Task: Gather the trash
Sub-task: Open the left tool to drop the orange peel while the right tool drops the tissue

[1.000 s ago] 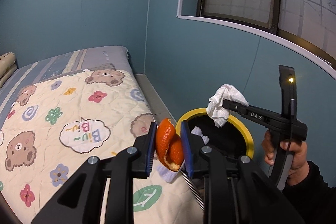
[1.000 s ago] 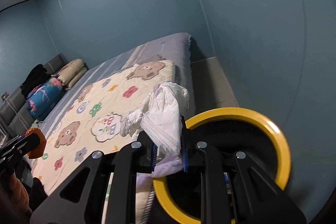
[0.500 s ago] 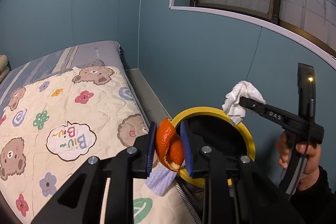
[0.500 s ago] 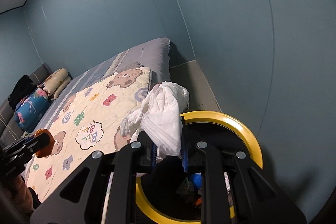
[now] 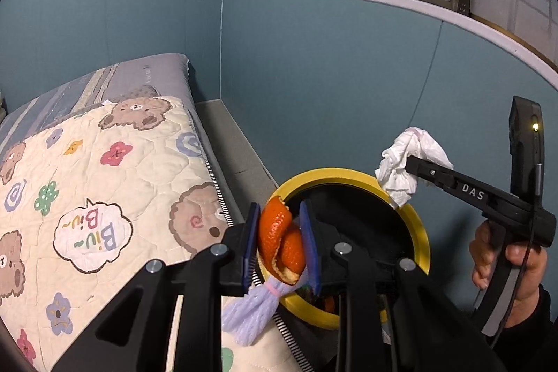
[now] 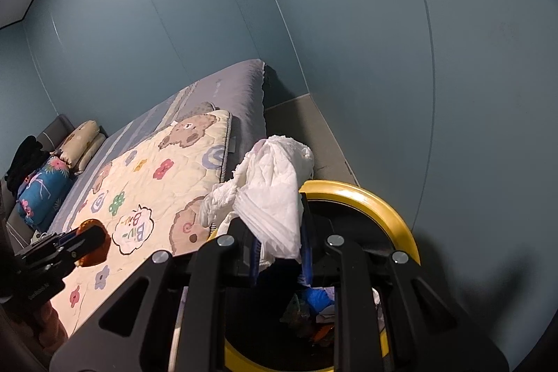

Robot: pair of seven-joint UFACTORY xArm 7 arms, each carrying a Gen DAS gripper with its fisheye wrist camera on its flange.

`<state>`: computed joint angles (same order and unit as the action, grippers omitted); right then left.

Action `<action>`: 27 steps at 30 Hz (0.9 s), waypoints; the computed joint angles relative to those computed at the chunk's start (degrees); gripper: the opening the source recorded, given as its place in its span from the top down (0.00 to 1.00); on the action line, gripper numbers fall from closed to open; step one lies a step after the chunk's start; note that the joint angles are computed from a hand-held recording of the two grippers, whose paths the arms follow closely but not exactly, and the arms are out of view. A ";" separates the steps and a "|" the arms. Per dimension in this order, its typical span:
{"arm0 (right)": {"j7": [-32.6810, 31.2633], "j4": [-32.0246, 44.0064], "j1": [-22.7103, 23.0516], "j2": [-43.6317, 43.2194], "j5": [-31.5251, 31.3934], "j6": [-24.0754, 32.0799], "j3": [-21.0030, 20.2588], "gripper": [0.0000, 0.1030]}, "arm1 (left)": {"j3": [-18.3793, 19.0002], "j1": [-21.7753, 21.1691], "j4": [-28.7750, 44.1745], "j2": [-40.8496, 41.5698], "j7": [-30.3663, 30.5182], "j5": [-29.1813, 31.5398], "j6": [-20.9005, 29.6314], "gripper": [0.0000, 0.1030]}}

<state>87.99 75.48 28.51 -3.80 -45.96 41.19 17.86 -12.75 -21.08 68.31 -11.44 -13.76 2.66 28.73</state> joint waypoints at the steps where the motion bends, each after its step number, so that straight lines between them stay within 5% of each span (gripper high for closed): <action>1: 0.08 -0.12 -0.05 0.12 0.13 -0.15 -0.08 0.83 | -0.06 -0.11 0.50 0.72 0.00 -0.19 0.14 0.78; 19: 0.72 -1.05 -0.09 2.58 0.72 -0.25 -2.25 0.76 | 0.32 -2.66 6.81 11.73 1.00 -2.00 2.12 0.78; 27: 1.57 -1.12 0.08 2.05 0.76 1.77 -2.15 0.51 | 0.83 -3.38 7.78 14.37 -0.60 -1.52 1.84 0.67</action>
<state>89.56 74.36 28.59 -1.76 -45.19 42.96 15.71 -11.92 -24.46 76.09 2.93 -14.35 1.14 30.57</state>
